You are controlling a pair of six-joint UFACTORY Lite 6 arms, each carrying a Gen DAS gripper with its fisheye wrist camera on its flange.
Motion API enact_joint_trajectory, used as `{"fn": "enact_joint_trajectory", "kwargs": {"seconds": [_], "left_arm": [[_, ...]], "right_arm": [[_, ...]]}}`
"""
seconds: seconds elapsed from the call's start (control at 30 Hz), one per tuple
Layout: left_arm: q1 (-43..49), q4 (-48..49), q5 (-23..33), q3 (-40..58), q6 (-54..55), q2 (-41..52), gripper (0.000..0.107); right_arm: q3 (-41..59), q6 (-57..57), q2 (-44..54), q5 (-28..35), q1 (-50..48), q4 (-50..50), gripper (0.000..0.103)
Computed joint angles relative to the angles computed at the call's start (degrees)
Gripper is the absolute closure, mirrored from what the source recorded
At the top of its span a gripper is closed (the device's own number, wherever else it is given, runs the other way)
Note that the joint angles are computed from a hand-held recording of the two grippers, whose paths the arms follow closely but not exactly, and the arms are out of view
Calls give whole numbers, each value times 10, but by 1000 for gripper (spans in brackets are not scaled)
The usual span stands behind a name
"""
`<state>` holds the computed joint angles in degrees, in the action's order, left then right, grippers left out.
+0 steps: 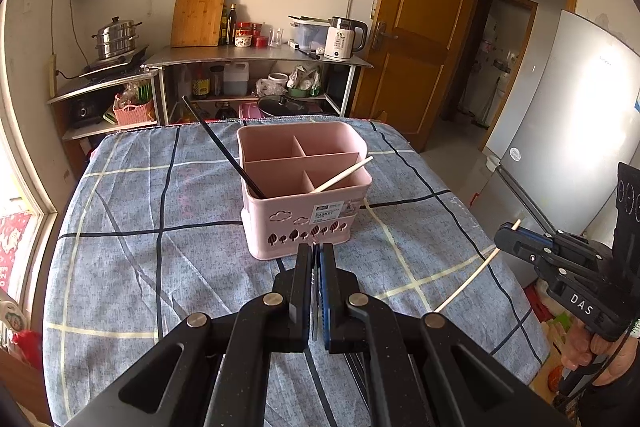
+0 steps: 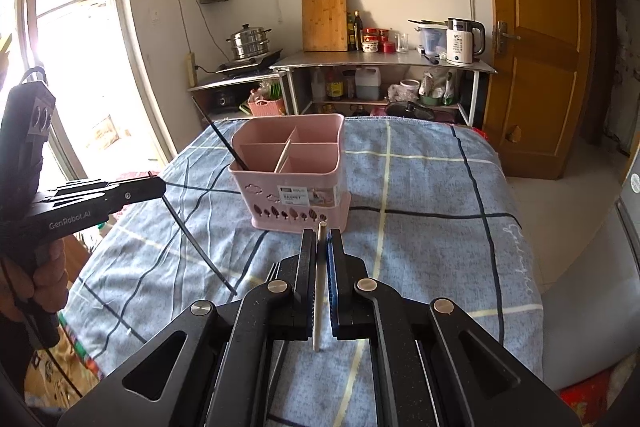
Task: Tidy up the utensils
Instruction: 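Lift both held chopsticks and carry them over the pink basket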
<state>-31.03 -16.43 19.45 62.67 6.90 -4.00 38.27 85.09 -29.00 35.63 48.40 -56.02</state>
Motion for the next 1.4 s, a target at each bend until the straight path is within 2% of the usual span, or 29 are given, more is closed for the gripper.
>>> {"fn": "enact_joint_trajectory", "kwargs": {"seconds": [0.1,0.27,0.53,0.7,1.07,1.4], "left_arm": [[-4,2,2,-6,-2,-10,104],[-6,-3,16,1,2,-23,104],[13,-10,50,73,15,-1,104],[34,-12,81,169,24,45,104],[76,8,163,448,7,204,104],[94,9,174,592,0,347,104]], "right_arm": [[-9,15,-16,30,30,-4,98],[-1,29,-22,42,39,-14,98],[71,22,22,10,5,-46,98],[128,44,65,-21,-29,-83,98],[295,5,195,-109,-111,-77,98],[376,58,306,-169,-155,-130,98]]}}
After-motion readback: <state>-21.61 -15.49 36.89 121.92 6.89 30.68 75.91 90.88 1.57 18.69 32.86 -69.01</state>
